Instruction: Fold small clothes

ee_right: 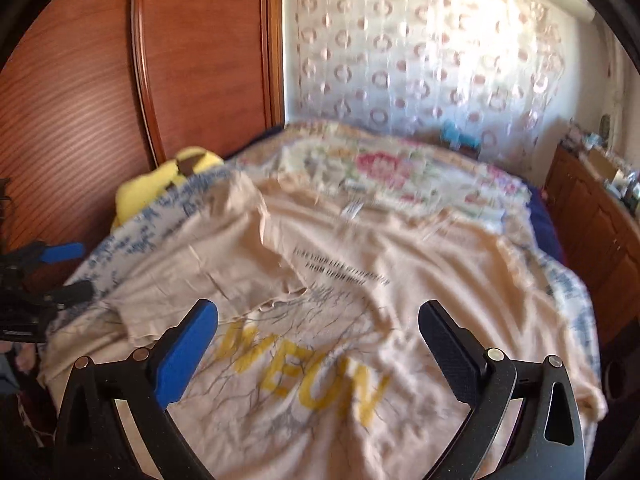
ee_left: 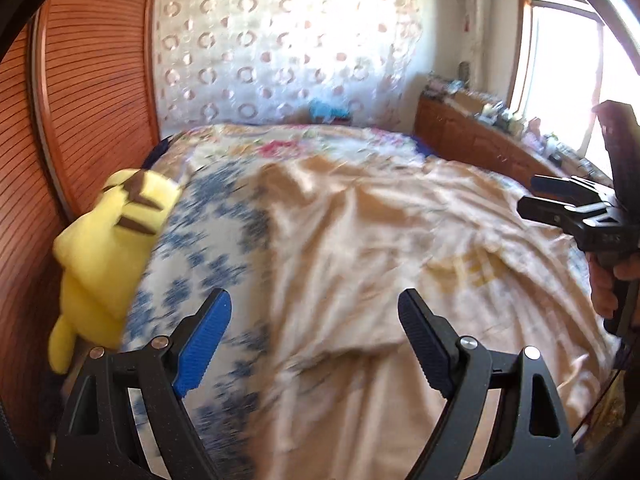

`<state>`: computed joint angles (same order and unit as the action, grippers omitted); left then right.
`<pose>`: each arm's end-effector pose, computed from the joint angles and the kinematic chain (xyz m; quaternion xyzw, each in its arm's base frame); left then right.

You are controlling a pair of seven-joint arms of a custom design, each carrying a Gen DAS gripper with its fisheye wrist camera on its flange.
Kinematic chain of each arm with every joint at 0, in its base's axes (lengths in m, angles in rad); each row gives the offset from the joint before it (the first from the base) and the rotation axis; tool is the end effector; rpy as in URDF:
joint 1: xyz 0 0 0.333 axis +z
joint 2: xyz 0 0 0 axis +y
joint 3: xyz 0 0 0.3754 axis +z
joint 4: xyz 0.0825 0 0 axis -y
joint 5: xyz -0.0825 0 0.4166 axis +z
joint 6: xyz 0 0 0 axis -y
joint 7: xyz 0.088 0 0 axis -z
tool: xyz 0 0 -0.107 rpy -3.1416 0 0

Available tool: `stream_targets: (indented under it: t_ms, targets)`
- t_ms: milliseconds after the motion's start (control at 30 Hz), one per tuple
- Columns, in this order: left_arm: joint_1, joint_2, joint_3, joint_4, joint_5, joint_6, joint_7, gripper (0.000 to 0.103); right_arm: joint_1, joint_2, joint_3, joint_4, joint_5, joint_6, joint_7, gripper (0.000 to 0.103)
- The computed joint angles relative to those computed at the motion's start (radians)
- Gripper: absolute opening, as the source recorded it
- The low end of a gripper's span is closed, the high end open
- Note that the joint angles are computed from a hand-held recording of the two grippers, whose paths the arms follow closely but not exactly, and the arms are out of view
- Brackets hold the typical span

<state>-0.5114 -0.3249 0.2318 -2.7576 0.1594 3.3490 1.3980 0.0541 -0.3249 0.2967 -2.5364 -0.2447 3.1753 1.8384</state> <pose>0.4100 -0.1317 0.4538 -0.5492 0.7105 -0.3812 0.2197 0.4404 0.1972 0.5320 -0.7323 0.5039 -0.2911 0.3537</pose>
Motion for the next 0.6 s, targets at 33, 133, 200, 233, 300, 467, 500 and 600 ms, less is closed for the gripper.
stream_targets:
  t_ms: [33,133,200,233,300,467,500,600]
  targets:
    - [-0.029,0.009,0.015,0.009,0.003,0.009,-0.006,0.086,-0.005,-0.033,0.005,-0.019,-0.002,0.007,0.004,0.100]
    - [-0.075,0.049,0.021,0.043,0.030,0.027,-0.030,0.086,-0.011,-0.130,0.006,-0.082,0.009,0.025,0.003,0.100]
    - [-0.078,0.074,0.002,0.060,0.053,0.046,-0.052,0.086,-0.007,-0.187,-0.002,-0.118,0.023,0.028,-0.005,0.100]
    - [-0.082,0.087,-0.002,0.069,0.066,0.057,-0.065,0.086,-0.018,-0.214,0.008,-0.137,0.030,0.031,-0.004,0.100]
    - [-0.051,0.109,-0.058,0.086,0.067,0.067,-0.078,0.086,-0.024,-0.263,0.007,-0.170,0.044,0.031,-0.007,0.100]
    - [0.022,0.150,-0.177,0.130,0.083,0.060,-0.102,0.086,-0.018,-0.350,-0.019,-0.233,0.076,0.026,-0.021,0.100]
    - [0.020,0.157,-0.183,0.139,0.100,0.054,-0.116,0.086,-0.025,-0.366,-0.016,-0.243,0.081,0.026,-0.021,0.100]
    - [-0.113,0.180,-0.046,0.180,0.260,0.033,-0.240,0.086,-0.036,-0.392,-0.020,-0.264,0.093,0.025,-0.023,0.100]
